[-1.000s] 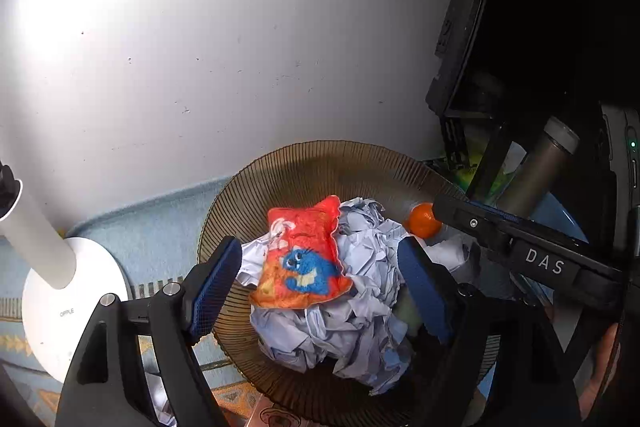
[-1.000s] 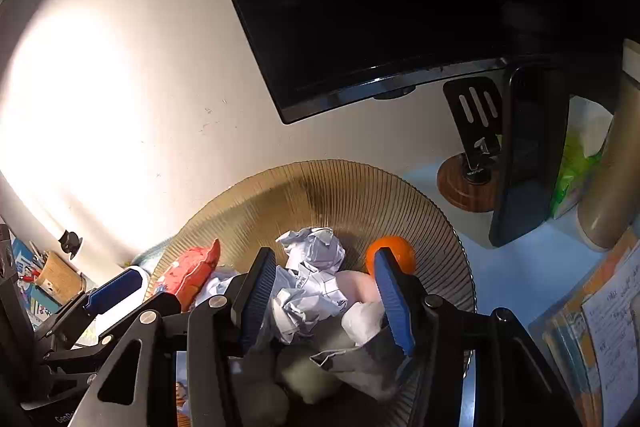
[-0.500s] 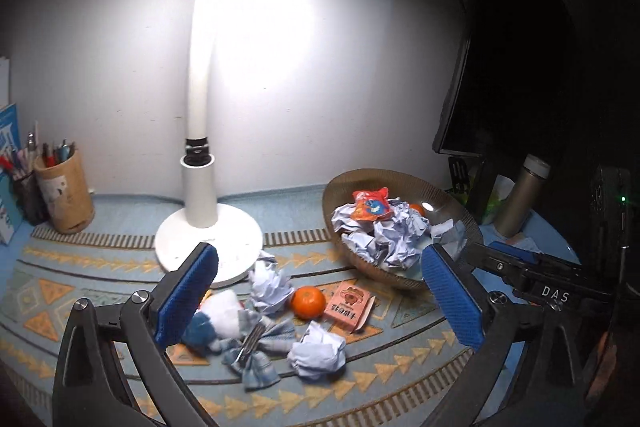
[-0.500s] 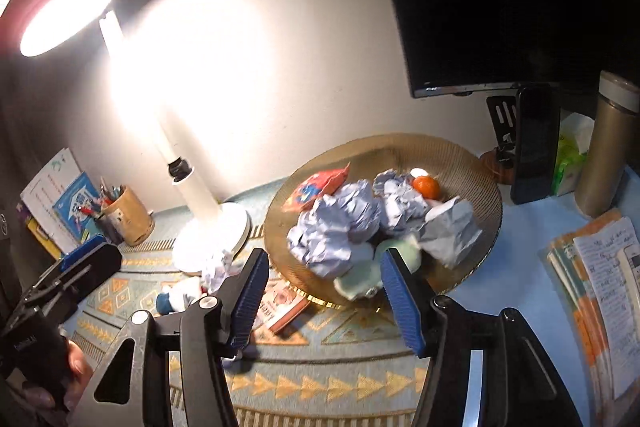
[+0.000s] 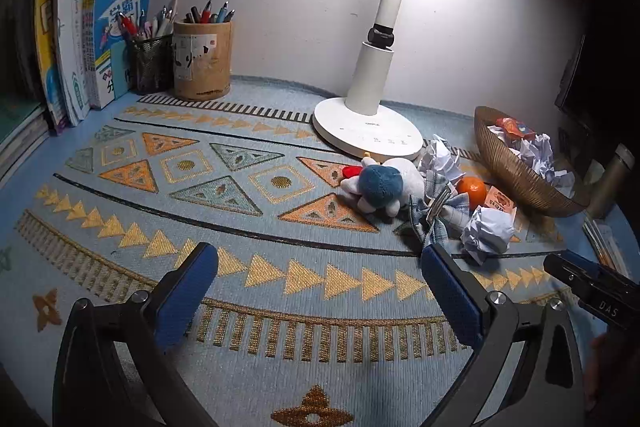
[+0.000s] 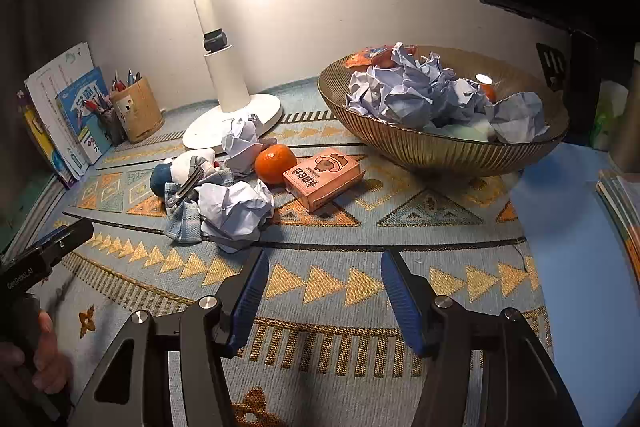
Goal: Organize objects
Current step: 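Move both grippers toward the plaid bow clip and a paper ball, then grasp the plaid bow clip with the left gripper while the right grasps a paper ball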
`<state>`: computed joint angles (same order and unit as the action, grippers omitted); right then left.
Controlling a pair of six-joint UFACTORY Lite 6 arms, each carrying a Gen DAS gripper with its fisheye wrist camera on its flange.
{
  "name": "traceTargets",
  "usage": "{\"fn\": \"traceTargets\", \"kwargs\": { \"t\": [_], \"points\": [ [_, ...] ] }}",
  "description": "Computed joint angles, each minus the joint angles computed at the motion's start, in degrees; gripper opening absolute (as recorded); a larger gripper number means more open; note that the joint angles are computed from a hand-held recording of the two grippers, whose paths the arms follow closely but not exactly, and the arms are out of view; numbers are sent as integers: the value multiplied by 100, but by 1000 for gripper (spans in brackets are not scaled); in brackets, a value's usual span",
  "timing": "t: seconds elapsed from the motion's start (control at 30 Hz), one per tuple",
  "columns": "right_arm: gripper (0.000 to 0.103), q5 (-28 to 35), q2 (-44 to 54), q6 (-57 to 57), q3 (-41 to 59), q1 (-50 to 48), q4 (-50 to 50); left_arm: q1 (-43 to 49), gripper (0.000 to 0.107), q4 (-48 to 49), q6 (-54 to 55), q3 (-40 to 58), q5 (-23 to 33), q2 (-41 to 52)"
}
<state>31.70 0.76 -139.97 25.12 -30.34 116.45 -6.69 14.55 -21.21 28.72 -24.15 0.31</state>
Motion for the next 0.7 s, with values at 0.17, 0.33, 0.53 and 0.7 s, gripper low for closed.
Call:
{"fn": "traceTargets", "kwargs": {
  "t": [0.17,0.33,0.53,0.7],
  "points": [
    [58,-30,68,66,35,68,-92,-128,102,919,-427,171,267,103],
    [59,-57,385,803,372,187,-1023,-186,100,3820,-3018,963,285,797],
    [59,142,953,2075,1202,563,-2202,16,100,7137,-6201,2514,-385,1776],
    [58,1,1477,2530,1918,1128,-2503,-110,91,7739,-7044,3416,-487,2628]
  ]
}}
